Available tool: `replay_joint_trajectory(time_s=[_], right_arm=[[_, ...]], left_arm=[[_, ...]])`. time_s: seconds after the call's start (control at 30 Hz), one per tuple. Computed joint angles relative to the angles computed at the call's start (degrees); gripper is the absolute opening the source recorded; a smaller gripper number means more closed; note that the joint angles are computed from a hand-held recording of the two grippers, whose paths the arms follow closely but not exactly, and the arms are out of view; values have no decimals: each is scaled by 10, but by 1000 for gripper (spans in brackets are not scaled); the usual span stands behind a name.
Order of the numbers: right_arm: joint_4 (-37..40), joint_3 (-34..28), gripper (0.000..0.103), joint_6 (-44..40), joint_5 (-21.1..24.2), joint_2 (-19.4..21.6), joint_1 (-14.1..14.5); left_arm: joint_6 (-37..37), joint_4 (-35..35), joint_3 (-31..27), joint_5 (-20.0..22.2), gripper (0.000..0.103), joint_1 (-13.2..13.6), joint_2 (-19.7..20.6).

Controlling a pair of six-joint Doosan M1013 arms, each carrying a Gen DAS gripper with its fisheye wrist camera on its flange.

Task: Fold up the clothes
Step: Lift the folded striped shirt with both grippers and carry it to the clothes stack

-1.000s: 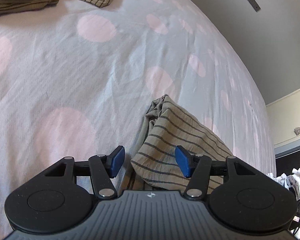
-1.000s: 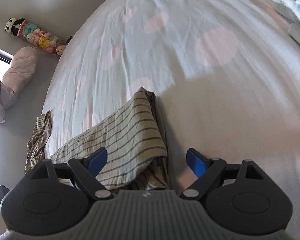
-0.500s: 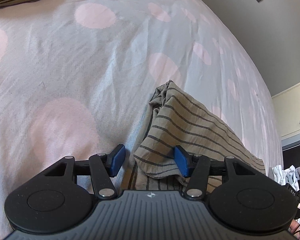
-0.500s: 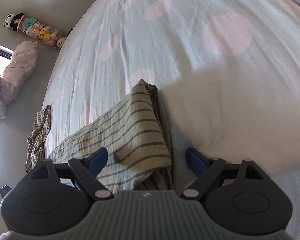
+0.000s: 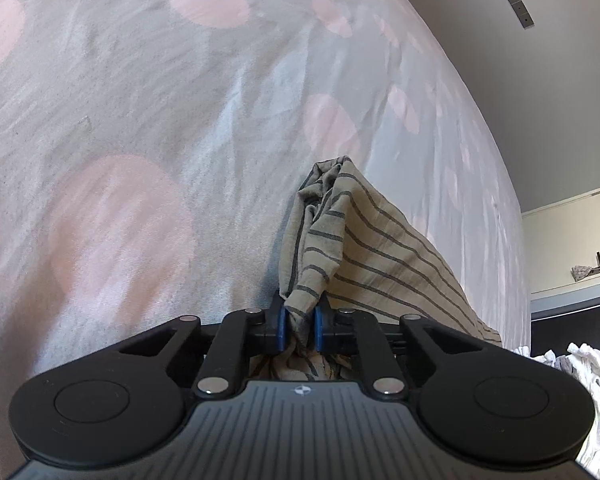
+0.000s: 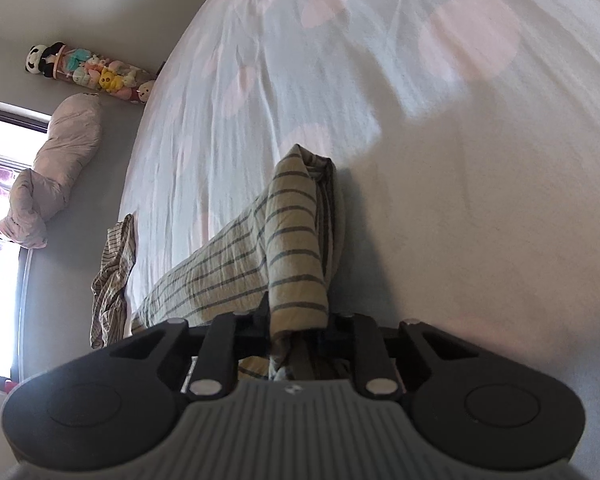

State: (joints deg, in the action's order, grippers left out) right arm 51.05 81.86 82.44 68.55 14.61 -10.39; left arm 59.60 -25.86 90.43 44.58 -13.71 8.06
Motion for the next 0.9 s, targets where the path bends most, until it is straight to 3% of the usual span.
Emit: replay_joint_trajectory(time_s=[0.27,0.9], right_arm=[[22,13,15,-42,-30,-14,0],[44,50,11,-176,-123,-77,10]], left_arm=[[0,46,0,-26,6,-13,-10],[40,45,21,-110,5,-27,-34]])
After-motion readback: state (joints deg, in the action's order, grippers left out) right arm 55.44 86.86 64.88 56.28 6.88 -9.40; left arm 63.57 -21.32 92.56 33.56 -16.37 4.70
